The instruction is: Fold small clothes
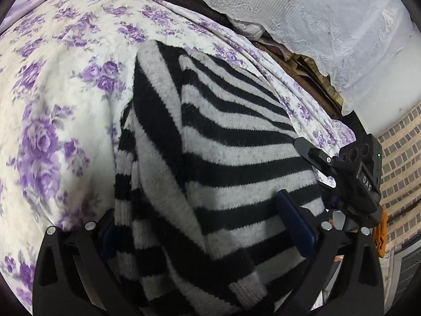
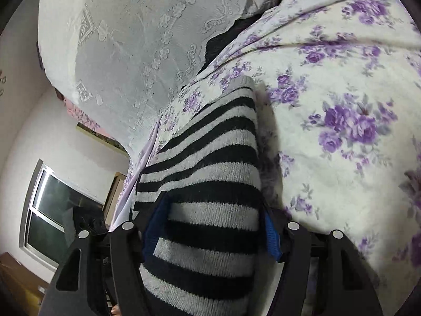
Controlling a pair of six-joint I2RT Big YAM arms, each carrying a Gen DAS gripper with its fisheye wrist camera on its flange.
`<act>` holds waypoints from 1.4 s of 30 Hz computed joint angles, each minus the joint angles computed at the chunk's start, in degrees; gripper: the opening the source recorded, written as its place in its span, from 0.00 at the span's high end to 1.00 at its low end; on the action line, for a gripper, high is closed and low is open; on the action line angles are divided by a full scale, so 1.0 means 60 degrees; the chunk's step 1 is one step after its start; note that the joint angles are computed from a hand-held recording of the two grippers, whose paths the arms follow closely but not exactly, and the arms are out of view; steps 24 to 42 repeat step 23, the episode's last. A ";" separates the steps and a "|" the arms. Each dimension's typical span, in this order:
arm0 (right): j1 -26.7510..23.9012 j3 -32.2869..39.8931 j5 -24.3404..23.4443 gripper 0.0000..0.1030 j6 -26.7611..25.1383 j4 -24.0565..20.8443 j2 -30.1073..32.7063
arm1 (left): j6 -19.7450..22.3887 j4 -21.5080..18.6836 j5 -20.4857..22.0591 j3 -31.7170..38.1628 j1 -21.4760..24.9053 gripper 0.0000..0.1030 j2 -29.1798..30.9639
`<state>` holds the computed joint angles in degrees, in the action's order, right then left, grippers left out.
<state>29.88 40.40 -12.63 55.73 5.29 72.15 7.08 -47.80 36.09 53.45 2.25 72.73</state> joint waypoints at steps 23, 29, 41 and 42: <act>0.1538 -0.1192 0.3016 0.60 -0.0612 -0.1235 -0.2808 | 0.0069 -0.0078 0.0050 -0.1194 -0.0476 0.59 -0.2177; 0.1538 -0.1192 0.3016 0.60 -0.0612 -0.1235 -0.2808 | 0.0069 -0.0078 0.0050 -0.1194 -0.0476 0.59 -0.2177; 0.1538 -0.1192 0.3016 0.60 -0.0612 -0.1235 -0.2808 | 0.0069 -0.0078 0.0050 -0.1194 -0.0476 0.59 -0.2177; 0.1538 -0.1192 0.3016 0.60 -0.0612 -0.1235 -0.2808 | 0.0069 -0.0078 0.0050 -0.1194 -0.0476 0.59 -0.2177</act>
